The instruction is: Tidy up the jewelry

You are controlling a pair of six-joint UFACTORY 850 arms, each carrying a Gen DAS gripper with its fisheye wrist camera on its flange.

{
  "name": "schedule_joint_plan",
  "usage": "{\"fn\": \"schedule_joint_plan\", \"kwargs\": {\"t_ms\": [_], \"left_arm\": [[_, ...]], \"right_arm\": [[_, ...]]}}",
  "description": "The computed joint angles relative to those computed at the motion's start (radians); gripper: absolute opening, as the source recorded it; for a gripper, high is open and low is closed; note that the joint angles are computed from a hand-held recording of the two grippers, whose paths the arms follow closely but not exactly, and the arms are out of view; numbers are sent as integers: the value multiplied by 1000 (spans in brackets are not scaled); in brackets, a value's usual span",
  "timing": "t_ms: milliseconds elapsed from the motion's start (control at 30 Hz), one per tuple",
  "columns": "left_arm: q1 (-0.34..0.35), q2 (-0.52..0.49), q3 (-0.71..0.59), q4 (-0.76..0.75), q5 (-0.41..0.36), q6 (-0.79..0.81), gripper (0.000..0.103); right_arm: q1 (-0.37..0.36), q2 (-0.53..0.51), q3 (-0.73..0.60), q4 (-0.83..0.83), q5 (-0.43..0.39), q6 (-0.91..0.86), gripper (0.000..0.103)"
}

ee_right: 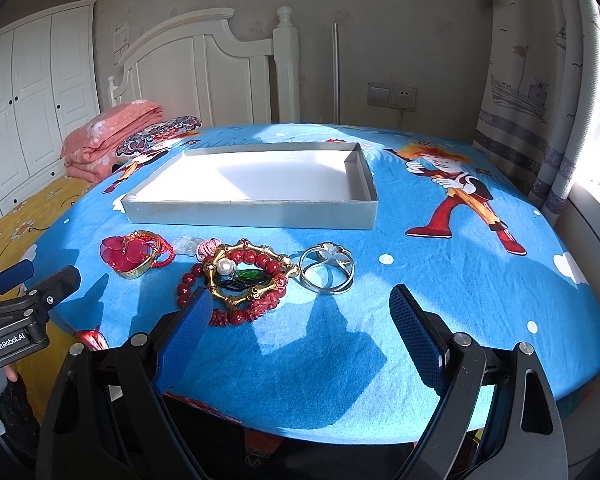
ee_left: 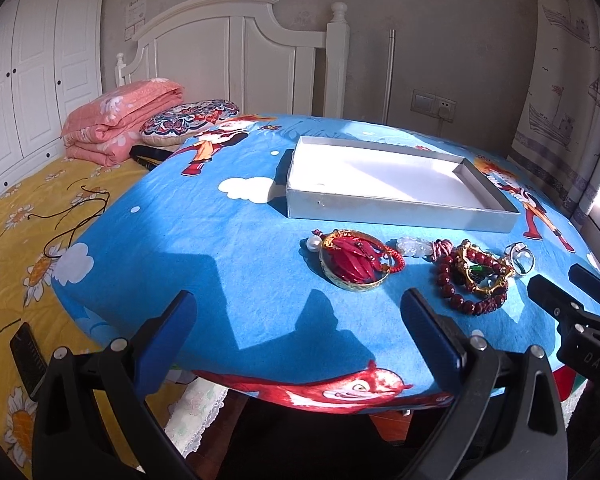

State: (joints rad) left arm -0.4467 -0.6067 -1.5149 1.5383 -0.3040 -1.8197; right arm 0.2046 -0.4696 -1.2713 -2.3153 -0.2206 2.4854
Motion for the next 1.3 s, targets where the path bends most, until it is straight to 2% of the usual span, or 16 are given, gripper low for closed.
{"fn": "schedule_joint_plan", "kwargs": {"t_ms": [100,200,333,400,467,500,633,867,933,1000,1067,1100,1200,1267,1300], "left_arm": [[13,-13,-12,-8,2,-6,98],[17,-31,-28,76,-22,-57,98],[28,-65,-78,25,48,15,98],[21,-79,-97,95,52,-31,97],[11,-96,-119,175,29,-89,92],[10,-109,-137,168,28,-78,87],[15,-156,-206,3,61,84,77],[8,-207,-264,-70,64,198,66],[10,-224,-287,-138,74,266,53],[13,-237,-305,-225,91,354,46],[12,-242,-310,-206,93,344,42],[12,-240,-306,-171,96,316,35],[12,-233,-293,-106,108,252,33],[13,-231,-292,-87,108,231,32],[13,-226,-284,-56,110,198,32]], "right_arm": [[-14,-2,7,-127,-11,146,80],[-30,-13,2,-164,-8,213,72],[-42,-26,-11,-200,0,265,65],[-41,-31,-15,-206,-6,264,65],[-39,-35,-19,-233,-11,279,63],[-39,-38,-22,-236,-14,275,62],[-43,-56,-42,-235,-4,267,60],[-57,-96,-93,-210,26,254,53],[-53,-110,-113,-157,27,187,47],[-53,-120,-128,-174,30,194,41],[-54,-125,-135,-203,34,221,38],[-55,-125,-135,-216,34,230,38],[-57,-118,-122,-340,26,343,36],[-54,-114,-115,-342,18,338,36],[-51,-112,-112,-306,13,302,29]]}}
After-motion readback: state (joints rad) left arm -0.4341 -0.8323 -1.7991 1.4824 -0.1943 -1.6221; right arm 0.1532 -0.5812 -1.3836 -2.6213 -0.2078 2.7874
